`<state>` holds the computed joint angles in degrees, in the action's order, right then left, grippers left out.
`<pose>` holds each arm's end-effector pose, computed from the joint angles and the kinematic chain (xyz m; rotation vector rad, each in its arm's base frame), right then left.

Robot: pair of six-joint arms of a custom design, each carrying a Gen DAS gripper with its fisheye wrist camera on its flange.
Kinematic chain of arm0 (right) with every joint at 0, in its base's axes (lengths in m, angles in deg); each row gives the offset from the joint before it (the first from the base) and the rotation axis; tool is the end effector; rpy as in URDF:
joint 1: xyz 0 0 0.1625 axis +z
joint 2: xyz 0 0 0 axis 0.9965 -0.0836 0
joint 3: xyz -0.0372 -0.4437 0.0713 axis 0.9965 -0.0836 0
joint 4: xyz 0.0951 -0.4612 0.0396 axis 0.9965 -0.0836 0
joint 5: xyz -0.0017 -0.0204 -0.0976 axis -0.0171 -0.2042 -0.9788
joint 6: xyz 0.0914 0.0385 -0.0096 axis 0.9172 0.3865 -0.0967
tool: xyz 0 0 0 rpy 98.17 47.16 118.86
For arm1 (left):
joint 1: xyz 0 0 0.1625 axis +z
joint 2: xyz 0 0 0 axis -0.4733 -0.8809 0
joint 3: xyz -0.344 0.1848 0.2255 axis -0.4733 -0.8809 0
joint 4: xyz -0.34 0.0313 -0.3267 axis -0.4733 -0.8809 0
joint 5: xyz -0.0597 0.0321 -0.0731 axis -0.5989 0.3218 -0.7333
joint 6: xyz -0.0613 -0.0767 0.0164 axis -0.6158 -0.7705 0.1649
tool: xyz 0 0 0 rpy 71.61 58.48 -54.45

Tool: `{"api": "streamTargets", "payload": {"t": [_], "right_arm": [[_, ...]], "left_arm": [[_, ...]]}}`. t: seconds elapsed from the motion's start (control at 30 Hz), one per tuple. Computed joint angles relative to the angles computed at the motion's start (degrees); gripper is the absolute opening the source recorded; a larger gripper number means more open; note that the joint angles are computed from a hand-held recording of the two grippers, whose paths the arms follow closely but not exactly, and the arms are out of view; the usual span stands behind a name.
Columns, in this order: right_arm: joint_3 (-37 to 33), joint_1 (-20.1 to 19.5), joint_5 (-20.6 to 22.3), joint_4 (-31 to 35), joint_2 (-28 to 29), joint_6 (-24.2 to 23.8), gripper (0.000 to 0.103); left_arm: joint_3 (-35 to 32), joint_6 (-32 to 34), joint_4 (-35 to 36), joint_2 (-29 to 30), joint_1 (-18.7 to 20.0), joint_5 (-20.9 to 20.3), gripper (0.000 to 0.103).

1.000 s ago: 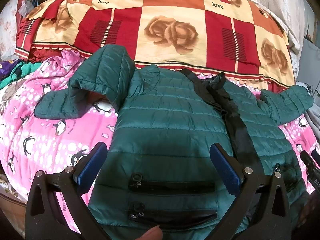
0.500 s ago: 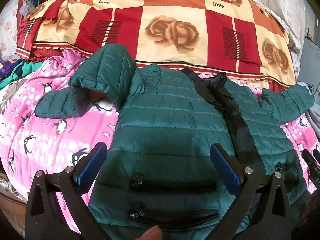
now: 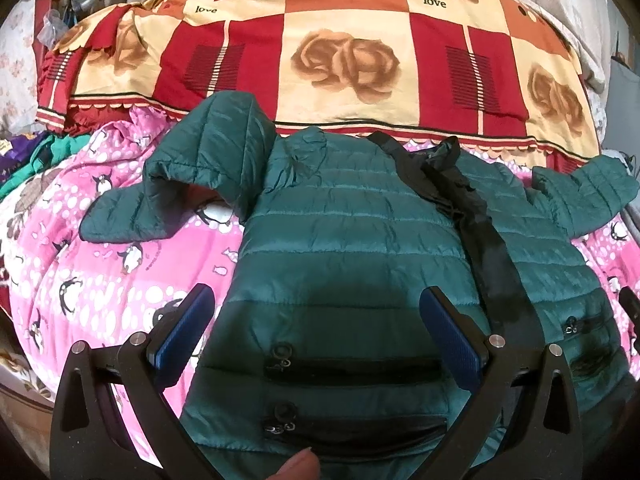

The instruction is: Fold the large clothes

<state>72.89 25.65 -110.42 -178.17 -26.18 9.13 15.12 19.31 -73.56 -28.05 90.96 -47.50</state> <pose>0.3464 -0.7445 0.1619 0.4266 -2.0778 0.9789 -0.1424 -0.7479 0.3178 0.1327 2.1644 -0.9972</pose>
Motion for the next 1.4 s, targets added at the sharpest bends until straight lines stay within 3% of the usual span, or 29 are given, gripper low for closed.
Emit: {"api": "streamTargets", "payload": {"t": [0.17,0.33,0.5,0.67,0.9,1.4], "right_arm": [[0.1,0.0,0.1,0.3,0.0,-0.1,0.086],[0.5,-0.2,0.6,0.0,-0.2,-0.3,0.086],[0.8,-0.1,0.7,0.0,-0.4,-0.2,0.086],[0.7,-0.1,0.7,0.0,-0.3,-0.4,0.086],[0.8,-0.1,0.6,-0.1,-0.4,-0.3,0.086],[0.7,-0.1,0.5,-0.2,-0.2,-0.8,0.086]], "left_arm": [[-0.9,-4.6,4.1,-1.3,1.1,-3.3,0.103],[-1.5,-4.8,1.1,-2.3,2.1,-9.1,0.103],[-1.9,1.8,-1.3,-1.2,-0.4,-3.3,0.103],[-2.5,4.1,-3.3,-0.9,-1.8,1.0,0.103],[-2.4,6.6,-5.1,-1.4,-2.6,4.2,0.103],[-5.2,7.0,-2.1,-1.8,-0.4,4.4,0.103]]}}
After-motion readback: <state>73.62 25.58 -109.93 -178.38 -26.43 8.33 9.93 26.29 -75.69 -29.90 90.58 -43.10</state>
